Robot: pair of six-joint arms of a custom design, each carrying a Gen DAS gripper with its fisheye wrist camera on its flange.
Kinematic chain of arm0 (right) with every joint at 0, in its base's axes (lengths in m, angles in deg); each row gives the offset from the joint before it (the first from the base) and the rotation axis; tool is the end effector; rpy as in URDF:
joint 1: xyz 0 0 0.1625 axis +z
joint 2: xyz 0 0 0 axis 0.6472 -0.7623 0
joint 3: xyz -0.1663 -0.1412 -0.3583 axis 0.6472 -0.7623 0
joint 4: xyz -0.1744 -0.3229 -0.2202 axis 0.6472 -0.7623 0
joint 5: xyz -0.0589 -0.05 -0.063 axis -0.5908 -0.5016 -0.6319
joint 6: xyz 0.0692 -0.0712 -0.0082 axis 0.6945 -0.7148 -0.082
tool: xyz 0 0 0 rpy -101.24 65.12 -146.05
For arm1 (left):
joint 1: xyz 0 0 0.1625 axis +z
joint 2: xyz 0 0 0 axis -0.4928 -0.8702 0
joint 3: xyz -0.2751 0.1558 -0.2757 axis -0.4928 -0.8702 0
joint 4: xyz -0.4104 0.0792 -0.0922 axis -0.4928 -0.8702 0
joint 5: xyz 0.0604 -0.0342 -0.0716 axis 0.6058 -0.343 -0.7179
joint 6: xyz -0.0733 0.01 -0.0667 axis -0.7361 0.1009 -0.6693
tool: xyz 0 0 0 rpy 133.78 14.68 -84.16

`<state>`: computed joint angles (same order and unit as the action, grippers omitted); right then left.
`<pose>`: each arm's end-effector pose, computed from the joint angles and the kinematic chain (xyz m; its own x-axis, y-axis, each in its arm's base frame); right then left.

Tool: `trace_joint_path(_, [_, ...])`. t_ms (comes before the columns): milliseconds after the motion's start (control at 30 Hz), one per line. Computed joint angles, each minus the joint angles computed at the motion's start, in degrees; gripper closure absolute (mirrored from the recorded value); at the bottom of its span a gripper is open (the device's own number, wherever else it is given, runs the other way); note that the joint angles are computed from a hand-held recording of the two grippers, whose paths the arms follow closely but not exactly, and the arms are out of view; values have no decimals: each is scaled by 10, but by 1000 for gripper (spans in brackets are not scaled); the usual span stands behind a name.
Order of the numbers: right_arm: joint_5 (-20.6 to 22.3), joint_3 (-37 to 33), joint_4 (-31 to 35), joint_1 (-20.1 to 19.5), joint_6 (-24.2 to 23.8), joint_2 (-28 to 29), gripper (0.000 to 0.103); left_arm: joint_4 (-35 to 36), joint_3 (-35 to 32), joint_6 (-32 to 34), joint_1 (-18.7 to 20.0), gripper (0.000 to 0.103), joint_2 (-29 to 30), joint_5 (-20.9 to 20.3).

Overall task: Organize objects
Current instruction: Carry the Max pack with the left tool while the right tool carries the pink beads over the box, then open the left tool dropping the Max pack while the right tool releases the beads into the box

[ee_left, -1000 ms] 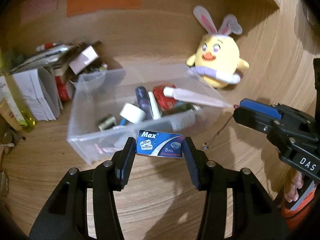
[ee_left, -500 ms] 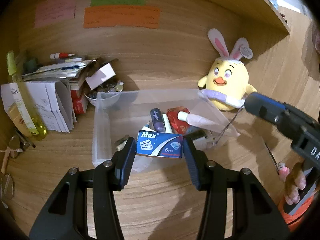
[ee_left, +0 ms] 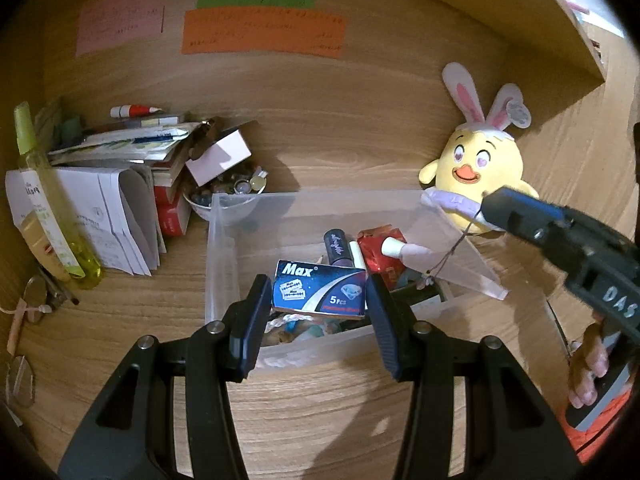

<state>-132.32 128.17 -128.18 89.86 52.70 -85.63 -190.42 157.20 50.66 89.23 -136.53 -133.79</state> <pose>0.4279 -0.4155 -0.0140 -0.7552 -0.1157 0.6452 -0.6015 0.5136 -0.6120 -0.0583 -0.4634 0.3422 -0.7485 0.3665 -0.5527 0.6379 0.6257 -0.4491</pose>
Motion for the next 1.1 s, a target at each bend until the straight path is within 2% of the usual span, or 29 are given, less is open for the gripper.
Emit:
trace_joint_path(300, [14, 8, 50, -34, 44, 1, 77, 3, -17, -6, 22, 55, 38, 10])
trace_joint_path(600, [27, 4, 99, -49, 61, 4, 77, 16, -26, -11, 35, 55, 53, 3])
trace_joint_path(700, [16, -4, 115, -47, 58, 11, 77, 22, -27, -12, 36, 55, 51, -5])
trace_joint_path(1033, [27, 9, 99, -36, 59, -4, 75, 15, -13, -7, 23, 55, 25, -10])
trace_joint_path(1100, [26, 12, 90, -32, 55, -5, 71, 12, -8, -4, 18, 55, 17, -9])
